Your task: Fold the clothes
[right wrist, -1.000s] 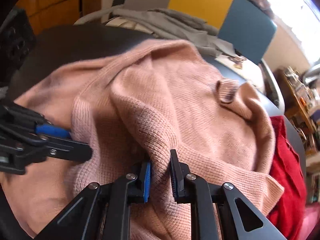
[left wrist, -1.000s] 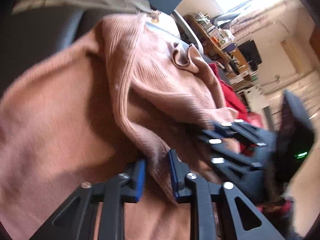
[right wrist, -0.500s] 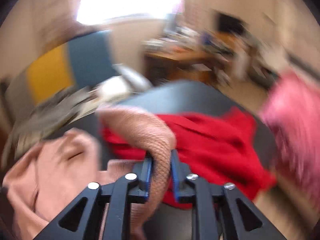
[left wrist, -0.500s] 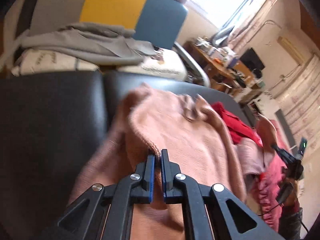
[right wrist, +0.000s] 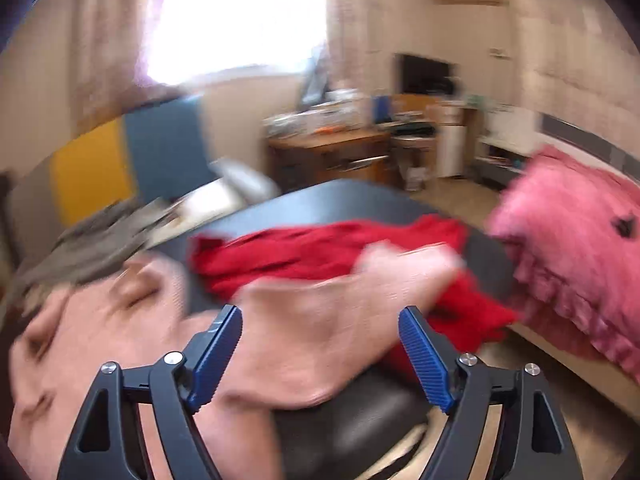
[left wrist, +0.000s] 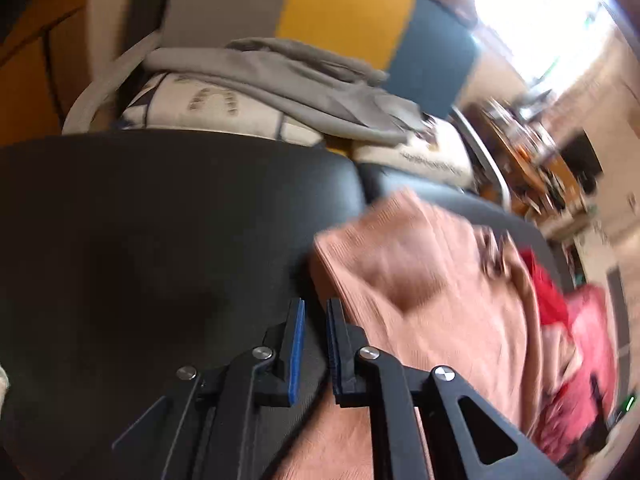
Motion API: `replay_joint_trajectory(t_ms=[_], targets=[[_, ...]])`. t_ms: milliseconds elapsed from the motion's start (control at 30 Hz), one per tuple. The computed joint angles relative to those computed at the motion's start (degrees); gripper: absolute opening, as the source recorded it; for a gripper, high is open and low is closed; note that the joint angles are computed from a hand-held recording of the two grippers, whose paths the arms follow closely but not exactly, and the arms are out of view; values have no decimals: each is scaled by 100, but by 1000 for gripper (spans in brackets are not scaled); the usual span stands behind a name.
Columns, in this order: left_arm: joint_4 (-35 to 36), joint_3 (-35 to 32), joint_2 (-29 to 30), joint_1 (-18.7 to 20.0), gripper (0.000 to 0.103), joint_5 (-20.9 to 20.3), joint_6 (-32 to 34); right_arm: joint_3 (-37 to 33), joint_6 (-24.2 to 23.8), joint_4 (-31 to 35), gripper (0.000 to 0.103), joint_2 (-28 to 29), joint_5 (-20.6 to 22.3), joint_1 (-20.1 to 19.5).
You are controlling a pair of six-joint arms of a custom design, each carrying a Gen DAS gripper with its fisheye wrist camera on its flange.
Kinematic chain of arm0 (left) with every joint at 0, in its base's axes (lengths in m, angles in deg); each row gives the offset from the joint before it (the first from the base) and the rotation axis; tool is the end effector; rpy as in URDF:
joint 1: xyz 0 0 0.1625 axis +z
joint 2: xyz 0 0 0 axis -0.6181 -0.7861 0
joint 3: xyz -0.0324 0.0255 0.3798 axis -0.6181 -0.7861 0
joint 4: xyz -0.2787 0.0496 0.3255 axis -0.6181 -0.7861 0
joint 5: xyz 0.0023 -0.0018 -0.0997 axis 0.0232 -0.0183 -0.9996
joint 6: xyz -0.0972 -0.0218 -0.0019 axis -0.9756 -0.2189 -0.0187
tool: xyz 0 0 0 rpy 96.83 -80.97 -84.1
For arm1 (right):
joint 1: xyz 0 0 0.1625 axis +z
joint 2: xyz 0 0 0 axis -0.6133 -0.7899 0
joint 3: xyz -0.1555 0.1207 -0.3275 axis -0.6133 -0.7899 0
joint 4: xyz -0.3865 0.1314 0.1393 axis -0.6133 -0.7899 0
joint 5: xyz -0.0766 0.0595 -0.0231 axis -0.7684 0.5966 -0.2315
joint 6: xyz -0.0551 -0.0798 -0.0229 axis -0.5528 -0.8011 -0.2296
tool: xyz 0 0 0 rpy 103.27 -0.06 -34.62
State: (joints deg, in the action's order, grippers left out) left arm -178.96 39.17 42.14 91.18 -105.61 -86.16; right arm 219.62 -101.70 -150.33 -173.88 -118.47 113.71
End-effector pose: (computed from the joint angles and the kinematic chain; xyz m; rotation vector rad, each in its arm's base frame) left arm -0.3153 -0.7061 0.1383 0.7025 2.6864 -0.3487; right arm -0.0039 -0.2878 0.4313 -0.4706 -1.6600 1.3342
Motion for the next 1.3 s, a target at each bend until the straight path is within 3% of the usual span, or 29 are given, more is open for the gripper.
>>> replay_joint_trajectory(t_ms=[67,200,333,367,467,733,833,933,1000,1133,1200,1300], targets=[[-384,740,-285,-95,10,25,353,38,147,856,83,102,328,201],[-1004,1759,-515,-272,10,83,855,-377,236,1689,83,1114,227,417],[-1183,2304,-559,-239,10,431,802,-1063,888,2739,83,2031,105,96],[-1338,2443,-648,-227,14,464,814,-1193,899,2862,94,2185,116,87],[-1790,2838,-905,-189,13,560,849,-1550,829,2948,102,2621,253,72],[-1663,2972,-1370,138,12,921,147,-2791,570,3297,103,3675,314,224],[-1430,2822,-1442,268,11,774,-110,-3165,495,3396,103,3983,310,303],[-1333,2893,-1609,202,11,793,-300,-3282,496,3482,103,4048,300,365],[-1609,3155,-1860,140,11,641,-249,-3115,424,3377,95,3897,312,440],[-1877,3586,-2216,9,12,510,-62,-2157,211,3437,91,3054,1042,615],[-1887,3732,-2312,-29,12,507,-7,-1648,270,4026,91,2594,1307,775],[-1709,3803,-2261,-51,12,601,-104,-1191,419,5152,90,1956,901,891]])
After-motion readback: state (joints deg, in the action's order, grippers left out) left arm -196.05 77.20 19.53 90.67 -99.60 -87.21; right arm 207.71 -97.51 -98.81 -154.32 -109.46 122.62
